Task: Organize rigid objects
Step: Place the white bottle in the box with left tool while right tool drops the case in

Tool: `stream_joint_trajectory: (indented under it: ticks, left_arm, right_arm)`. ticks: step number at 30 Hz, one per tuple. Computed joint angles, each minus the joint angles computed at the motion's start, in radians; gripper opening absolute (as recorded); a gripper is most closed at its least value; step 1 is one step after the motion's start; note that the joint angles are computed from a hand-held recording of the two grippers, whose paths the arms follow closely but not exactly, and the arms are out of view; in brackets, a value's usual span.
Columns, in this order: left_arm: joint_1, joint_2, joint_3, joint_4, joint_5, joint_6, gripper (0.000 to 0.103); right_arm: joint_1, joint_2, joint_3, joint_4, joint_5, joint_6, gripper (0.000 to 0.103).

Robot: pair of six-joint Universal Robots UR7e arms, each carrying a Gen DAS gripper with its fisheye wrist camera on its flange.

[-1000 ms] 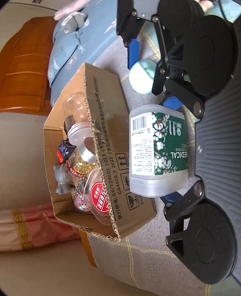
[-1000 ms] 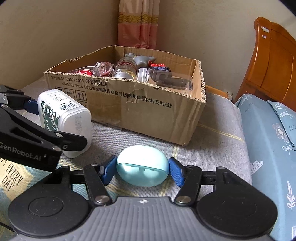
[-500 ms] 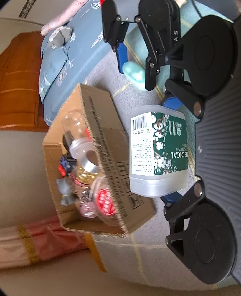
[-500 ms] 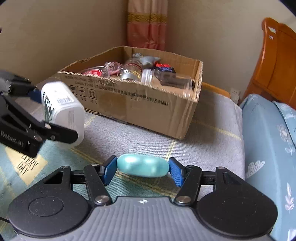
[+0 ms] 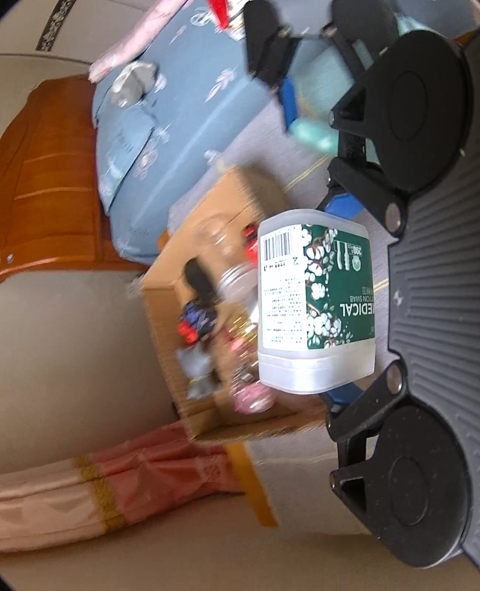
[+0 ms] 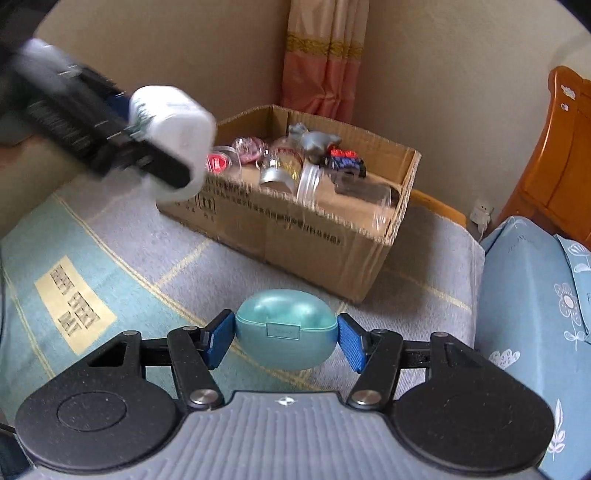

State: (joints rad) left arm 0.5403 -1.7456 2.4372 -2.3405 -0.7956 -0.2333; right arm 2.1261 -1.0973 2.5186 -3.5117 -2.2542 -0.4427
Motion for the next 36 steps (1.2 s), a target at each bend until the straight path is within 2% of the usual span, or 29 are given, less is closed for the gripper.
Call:
stream_joint_trajectory:
  ticks: [10, 14, 16, 18, 23, 36]
  left_arm:
    - [0.167, 0.242, -0.160, -0.214, 0.043, 0.146, 0.082]
    - [0.230, 0.327, -0.230, -0.240, 0.049, 0.158, 0.082]
    - [0.250, 0.372, -0.242, -0.309, 0.081, 0.184, 0.087]
    - [0.264, 0.393, -0.259, -0.314, 0.097, 0.168, 0.090]
    - [0.271, 0.354, -0.248, -0.310, 0.065, 0.130, 0.091]
    - [0.201, 0.164, -0.148, -0.210, 0.110, 0.097, 0.096]
  right_arm:
    - [0.023, -0.037, -0.080, 0.053, -0.003, -0.071, 0.065]
    - [0.024, -0.030, -0.126, 0.060, -0.003, -0.109, 0.065]
    - [0.023, -0.030, -0.147, 0.072, 0.003, -0.107, 0.065]
    - [0.015, -0.034, -0.170, 0.091, 0.015, -0.108, 0.065]
    - [-0.001, -0.015, -0.231, 0.114, 0.026, -0.107, 0.065]
    - [-0.066, 0.114, -0.438, 0.202, 0.007, -0.095, 0.065]
